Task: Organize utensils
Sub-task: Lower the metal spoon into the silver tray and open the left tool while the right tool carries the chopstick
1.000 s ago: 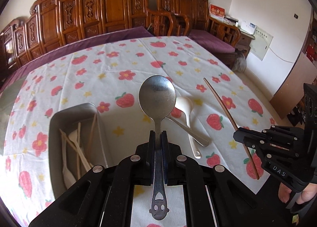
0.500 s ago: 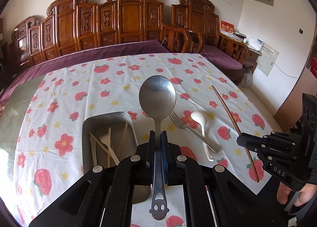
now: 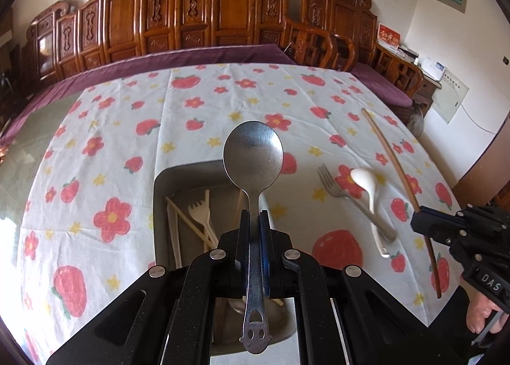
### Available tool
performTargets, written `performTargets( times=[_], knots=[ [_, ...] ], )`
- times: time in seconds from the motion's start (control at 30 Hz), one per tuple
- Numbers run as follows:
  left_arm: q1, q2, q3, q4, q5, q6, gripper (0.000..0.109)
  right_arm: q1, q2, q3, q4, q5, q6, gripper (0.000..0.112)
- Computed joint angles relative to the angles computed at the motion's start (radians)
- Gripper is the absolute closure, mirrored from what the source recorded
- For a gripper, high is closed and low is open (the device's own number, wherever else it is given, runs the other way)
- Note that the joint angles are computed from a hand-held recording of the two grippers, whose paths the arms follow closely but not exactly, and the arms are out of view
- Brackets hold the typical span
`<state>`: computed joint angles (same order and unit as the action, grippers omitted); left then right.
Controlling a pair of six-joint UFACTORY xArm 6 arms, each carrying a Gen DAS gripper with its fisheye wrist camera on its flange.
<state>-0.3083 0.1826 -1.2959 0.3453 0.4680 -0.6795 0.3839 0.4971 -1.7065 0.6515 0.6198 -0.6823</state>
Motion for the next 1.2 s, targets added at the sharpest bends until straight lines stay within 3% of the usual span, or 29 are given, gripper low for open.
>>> performTargets(
  times=[0.3,0.57,1.2],
  knots=[
    [0.026,0.011,0.048,-0.081,0.001,0.039,0.103,0.011,0.117,-0.158,-0.078,0.084,0.085,0.106],
    [0.036,0.045,0.034,-0.063,0.034,0.036,0.103,0.017,0.171,-0.234,-0.082,0.128,0.104,0.106],
    [0.048,0.085,0.005,-0.053,0.088,0.016,0.103,0.043,0.175,-0.23,-0.041,0.137,0.066,0.106]
  ],
)
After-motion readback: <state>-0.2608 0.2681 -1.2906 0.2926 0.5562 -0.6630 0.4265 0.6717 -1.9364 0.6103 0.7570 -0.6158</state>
